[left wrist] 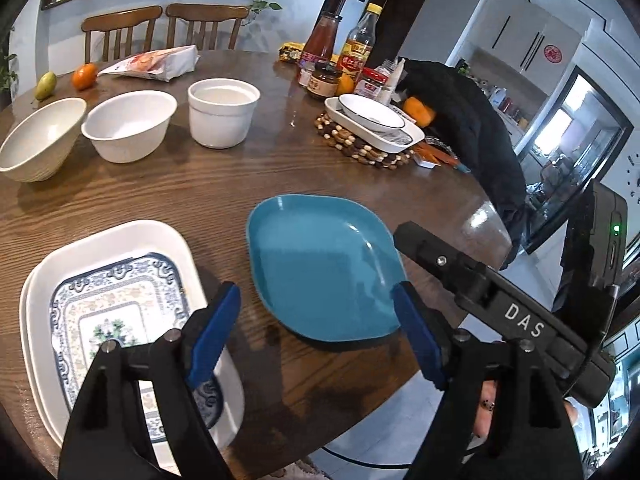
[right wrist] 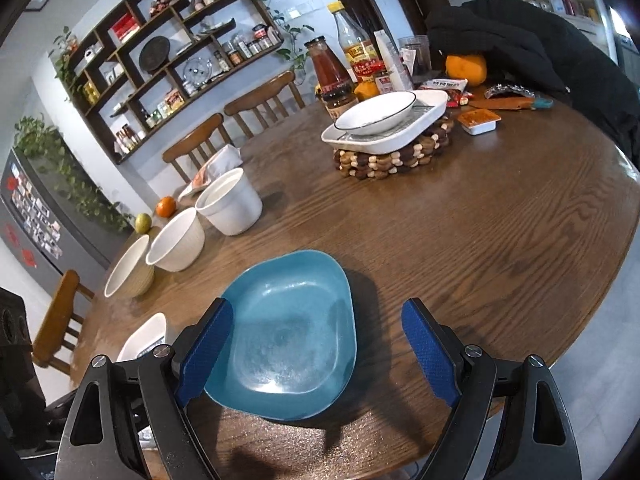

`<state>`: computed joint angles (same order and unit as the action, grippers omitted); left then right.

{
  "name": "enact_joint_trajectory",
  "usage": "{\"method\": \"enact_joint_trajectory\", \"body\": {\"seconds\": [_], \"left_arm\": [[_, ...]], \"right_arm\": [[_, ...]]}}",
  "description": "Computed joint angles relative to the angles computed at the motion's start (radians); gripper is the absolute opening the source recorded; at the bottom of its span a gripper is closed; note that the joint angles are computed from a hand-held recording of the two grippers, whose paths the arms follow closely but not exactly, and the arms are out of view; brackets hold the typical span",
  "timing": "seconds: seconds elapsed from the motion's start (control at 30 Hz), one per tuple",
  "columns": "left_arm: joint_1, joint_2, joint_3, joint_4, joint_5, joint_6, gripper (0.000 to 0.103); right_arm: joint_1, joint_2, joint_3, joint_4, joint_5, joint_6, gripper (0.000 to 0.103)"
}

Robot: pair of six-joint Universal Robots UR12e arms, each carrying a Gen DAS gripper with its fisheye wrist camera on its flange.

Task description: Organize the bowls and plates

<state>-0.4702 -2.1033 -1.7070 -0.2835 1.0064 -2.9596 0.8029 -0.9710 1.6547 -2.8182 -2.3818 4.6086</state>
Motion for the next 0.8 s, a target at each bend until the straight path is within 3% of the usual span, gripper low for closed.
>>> {"method": "enact_joint_trajectory", "body": {"seconds": [0.2, 0.47, 0.67, 0.73, 0.8], "left_arm": [[-0.010, -0.010, 0.013, -0.022, 0.010, 0.009, 0.070], [-0.024, -0.022, 0.018, -0.019, 0.058, 0.017, 0.059], [-0.022, -0.027, 0.023, -0.015, 0.059, 0.000, 0.049], [-0.023, -0.028, 0.023, -0.009, 0.064, -0.002, 0.046], [-0.025, -0.028, 0.021, 0.000, 0.071, -0.003, 0.045]], "right_arm": [[-0.009, 0.000, 0.021, -0.054, 0.018, -0.008, 0.087], [-0.026, 0.016, 0.038, -0.176, 0.086, -0.075, 0.070], [-0.033, 0.024, 0.035, -0.195, 0.107, -0.098, 0.065], [-0.035, 0.024, 0.032, -0.182, 0.109, -0.097, 0.055], [-0.037, 0.024, 0.031, -0.168, 0.112, -0.090, 0.055]]}}
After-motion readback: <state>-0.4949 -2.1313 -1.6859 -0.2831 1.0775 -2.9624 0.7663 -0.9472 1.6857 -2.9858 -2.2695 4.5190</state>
